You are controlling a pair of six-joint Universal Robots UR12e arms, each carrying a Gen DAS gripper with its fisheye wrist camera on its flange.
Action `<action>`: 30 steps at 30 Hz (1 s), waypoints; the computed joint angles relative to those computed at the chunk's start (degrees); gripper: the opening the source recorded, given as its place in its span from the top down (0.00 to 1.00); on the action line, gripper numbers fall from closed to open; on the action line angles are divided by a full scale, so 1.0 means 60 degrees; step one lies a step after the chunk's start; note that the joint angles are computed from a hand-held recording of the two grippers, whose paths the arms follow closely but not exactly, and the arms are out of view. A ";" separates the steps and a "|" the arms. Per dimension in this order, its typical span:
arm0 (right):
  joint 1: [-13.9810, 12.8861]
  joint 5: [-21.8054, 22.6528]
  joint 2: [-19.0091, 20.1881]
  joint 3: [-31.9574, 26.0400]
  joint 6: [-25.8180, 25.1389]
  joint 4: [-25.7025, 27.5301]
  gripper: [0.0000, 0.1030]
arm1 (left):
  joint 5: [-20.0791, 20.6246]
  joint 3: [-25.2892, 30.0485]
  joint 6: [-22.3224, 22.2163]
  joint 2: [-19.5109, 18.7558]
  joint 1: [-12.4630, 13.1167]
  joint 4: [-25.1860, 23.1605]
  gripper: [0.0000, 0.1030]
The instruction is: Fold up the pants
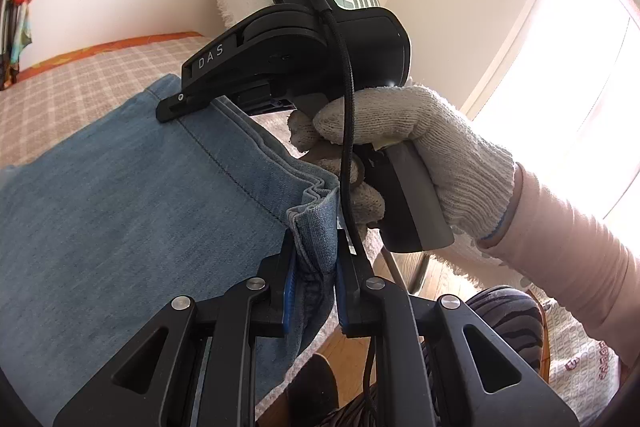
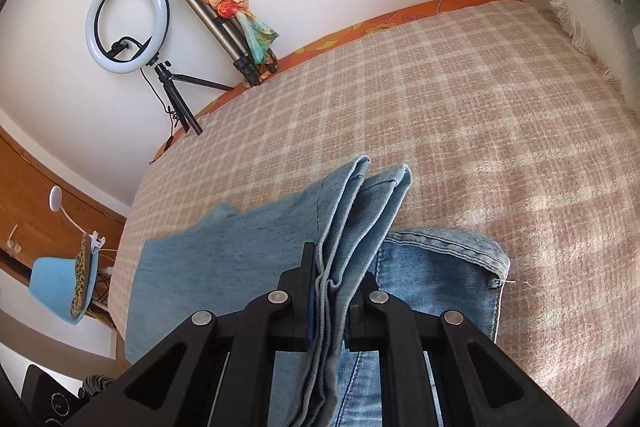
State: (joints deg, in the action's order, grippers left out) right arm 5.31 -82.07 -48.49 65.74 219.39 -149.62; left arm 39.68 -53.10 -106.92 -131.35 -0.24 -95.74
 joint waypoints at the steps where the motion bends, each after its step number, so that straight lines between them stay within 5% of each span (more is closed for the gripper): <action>1: -0.0001 0.0003 0.0014 0.0024 -0.0022 0.0003 0.93 | 0.0080 0.0023 -0.0055 -0.0024 -0.0012 -0.0006 0.86; 5: 0.0054 -0.0355 0.0069 -0.0068 -0.0259 0.0242 0.88 | 0.0533 -0.0003 0.0019 0.0007 -0.0070 -0.0255 0.79; 10: 0.0223 -0.1626 -0.0042 -0.0240 -0.0752 0.0901 0.68 | 0.0666 -0.0123 0.0280 0.0144 0.0084 -0.0395 0.75; 17: 0.0447 -0.2427 -0.0271 -0.0207 -0.0997 0.0504 0.58 | 0.0376 -0.0373 -0.0118 0.0380 0.0595 0.0227 0.73; 21: 0.0666 -0.2335 -0.0151 -0.0452 -0.1374 0.0166 0.38 | 0.0259 -0.0518 -0.1212 0.0378 0.1014 0.1638 0.63; 30: 0.1177 -0.1258 0.1148 -0.2718 -0.2614 0.1024 0.37 | 0.1101 -0.0554 -0.5007 -0.0097 0.1827 0.5556 0.56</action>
State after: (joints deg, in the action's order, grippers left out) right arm 12.37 -89.62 -41.60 49.43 203.71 -143.48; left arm 46.29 -56.42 -136.96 -131.94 10.72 -62.40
